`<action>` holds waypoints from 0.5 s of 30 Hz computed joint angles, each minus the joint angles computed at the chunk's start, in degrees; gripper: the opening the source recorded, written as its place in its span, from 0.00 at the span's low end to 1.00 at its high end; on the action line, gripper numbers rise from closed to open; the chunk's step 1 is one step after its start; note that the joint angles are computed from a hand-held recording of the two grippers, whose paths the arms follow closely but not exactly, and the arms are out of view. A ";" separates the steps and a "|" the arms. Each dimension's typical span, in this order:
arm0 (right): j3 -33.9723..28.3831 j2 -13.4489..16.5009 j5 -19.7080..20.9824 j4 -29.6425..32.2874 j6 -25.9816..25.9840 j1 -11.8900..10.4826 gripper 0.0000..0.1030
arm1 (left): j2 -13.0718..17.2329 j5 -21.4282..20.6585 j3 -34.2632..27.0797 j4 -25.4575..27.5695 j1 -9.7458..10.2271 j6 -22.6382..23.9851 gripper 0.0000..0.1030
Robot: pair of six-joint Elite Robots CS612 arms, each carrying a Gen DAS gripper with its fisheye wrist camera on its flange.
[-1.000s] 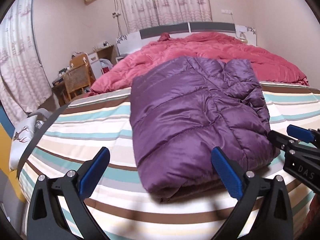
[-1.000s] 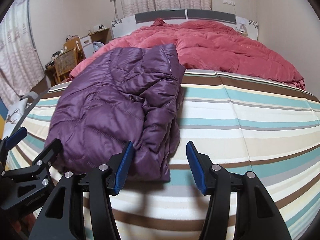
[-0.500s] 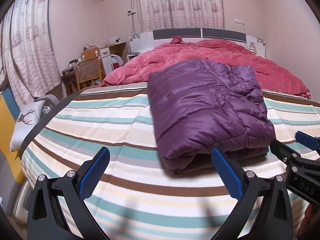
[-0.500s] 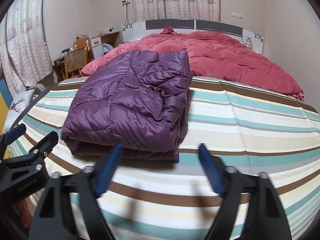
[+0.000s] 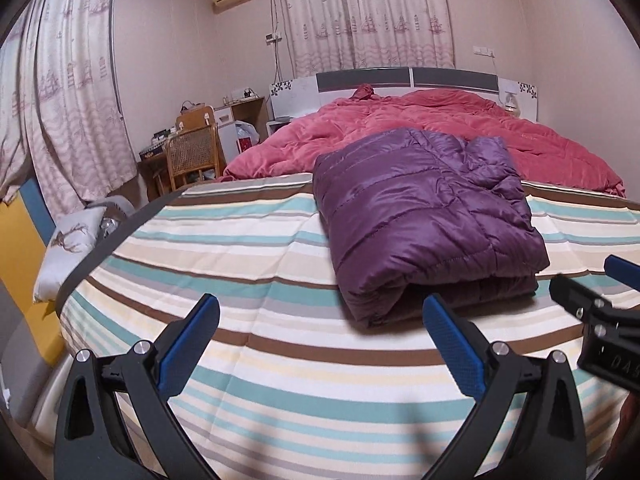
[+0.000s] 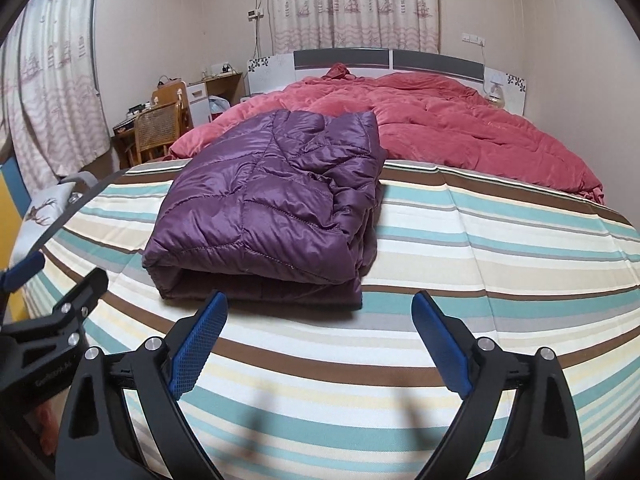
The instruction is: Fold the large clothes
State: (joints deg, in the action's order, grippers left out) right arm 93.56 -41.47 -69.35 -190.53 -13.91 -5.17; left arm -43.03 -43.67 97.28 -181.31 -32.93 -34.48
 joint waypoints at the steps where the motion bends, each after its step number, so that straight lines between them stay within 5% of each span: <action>1: 0.01 0.00 -0.12 -0.17 0.08 -0.01 0.90 | -0.08 -0.69 0.28 -0.27 0.10 -0.42 0.98; 15: 0.13 0.07 -0.14 0.11 -0.03 -0.06 0.90 | -0.15 -2.96 0.55 0.41 0.69 -2.50 0.98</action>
State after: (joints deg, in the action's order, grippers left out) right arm 93.69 -41.39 -69.49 -190.42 -13.94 -5.22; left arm -43.17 -46.62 97.83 -180.91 -32.24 -36.98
